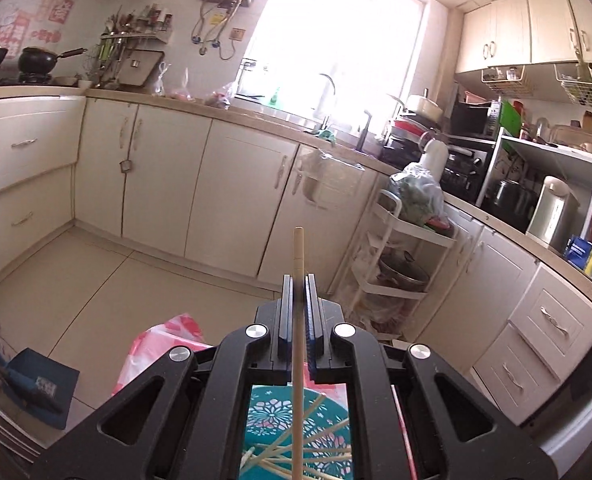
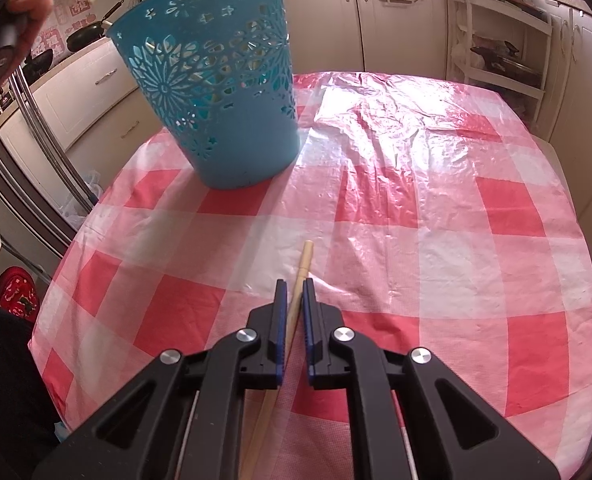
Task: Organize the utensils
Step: 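Lift the stick with the left gripper over the basket and open it, then lift the stick with the right gripper over the basket and open it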
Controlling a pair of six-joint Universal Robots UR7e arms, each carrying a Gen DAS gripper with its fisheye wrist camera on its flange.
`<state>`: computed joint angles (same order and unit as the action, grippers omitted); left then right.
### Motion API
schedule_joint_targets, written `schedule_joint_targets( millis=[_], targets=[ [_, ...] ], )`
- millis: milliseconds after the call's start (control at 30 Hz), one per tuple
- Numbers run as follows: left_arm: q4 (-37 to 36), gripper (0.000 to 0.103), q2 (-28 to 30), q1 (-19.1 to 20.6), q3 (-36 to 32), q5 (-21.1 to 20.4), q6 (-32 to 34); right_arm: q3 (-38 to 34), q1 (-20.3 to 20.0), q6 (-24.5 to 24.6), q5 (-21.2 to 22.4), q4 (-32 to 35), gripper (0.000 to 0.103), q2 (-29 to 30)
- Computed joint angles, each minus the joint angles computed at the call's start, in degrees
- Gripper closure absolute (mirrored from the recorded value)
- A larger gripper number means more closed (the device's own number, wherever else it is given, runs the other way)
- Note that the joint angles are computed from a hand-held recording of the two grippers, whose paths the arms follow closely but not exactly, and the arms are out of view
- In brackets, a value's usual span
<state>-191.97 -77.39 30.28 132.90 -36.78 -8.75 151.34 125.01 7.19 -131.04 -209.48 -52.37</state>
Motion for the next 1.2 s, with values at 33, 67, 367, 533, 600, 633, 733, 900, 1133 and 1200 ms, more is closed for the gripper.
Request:
schedule_joint_targets(
  millis=[33, 67, 367, 533, 600, 633, 733, 900, 1133, 1200],
  targets=[
    [-2.2, 0.098, 1.2, 0.7, -0.1, 0.2, 0.9, 0.1, 0.0, 0.0, 0.2, 0.0, 0.094, -0.1],
    [-3.7, 0.098, 2.2, 1.3, -0.3, 0.3, 1.5, 0.1, -0.1, -0.1, 0.4, -0.1, 0.093, -0.2],
    [-7.3, 0.098, 4.8, 1.8, 2.5, 2.2, 3.4, -0.1, 0.0, -0.9, 0.7, 0.0, 0.087, 0.0],
    [0.4, 0.096, 2.0, 0.2, 6.0, 3.7, -0.4, -0.5, 0.5, -1.8, 0.7, 0.6, 0.079, 0.4],
    [4.3, 0.087, -0.3, -0.9, 7.5, 4.3, -2.7, -0.5, 0.7, -1.9, 0.9, 0.8, 0.076, 0.3],
    [7.5, 0.073, -2.4, -1.8, 8.6, 4.9, -4.9, -0.5, 0.6, -1.7, 1.1, 0.8, 0.075, 0.2],
    [14.1, 0.046, -8.7, -5.7, 12.5, 8.8, -11.1, 0.4, 0.1, 0.3, 2.3, 1.8, 0.075, -1.4],
    [34.6, 0.030, -25.2, -11.7, 18.2, 13.0, -25.9, 0.1, 1.5, 0.7, 0.0, 2.6, 0.075, -0.8],
    [48.6, 0.029, -35.4, -7.2, 18.8, 9.0, -36.6, -2.7, 4.6, 1.4, -7.9, 5.7, 0.092, 2.5],
    [49.4, 0.029, -36.0, -7.5, 19.0, 10.4, -36.8, -2.8, 5.2, 3.0, -7.3, 12.0, 0.095, -0.2]
  ],
)
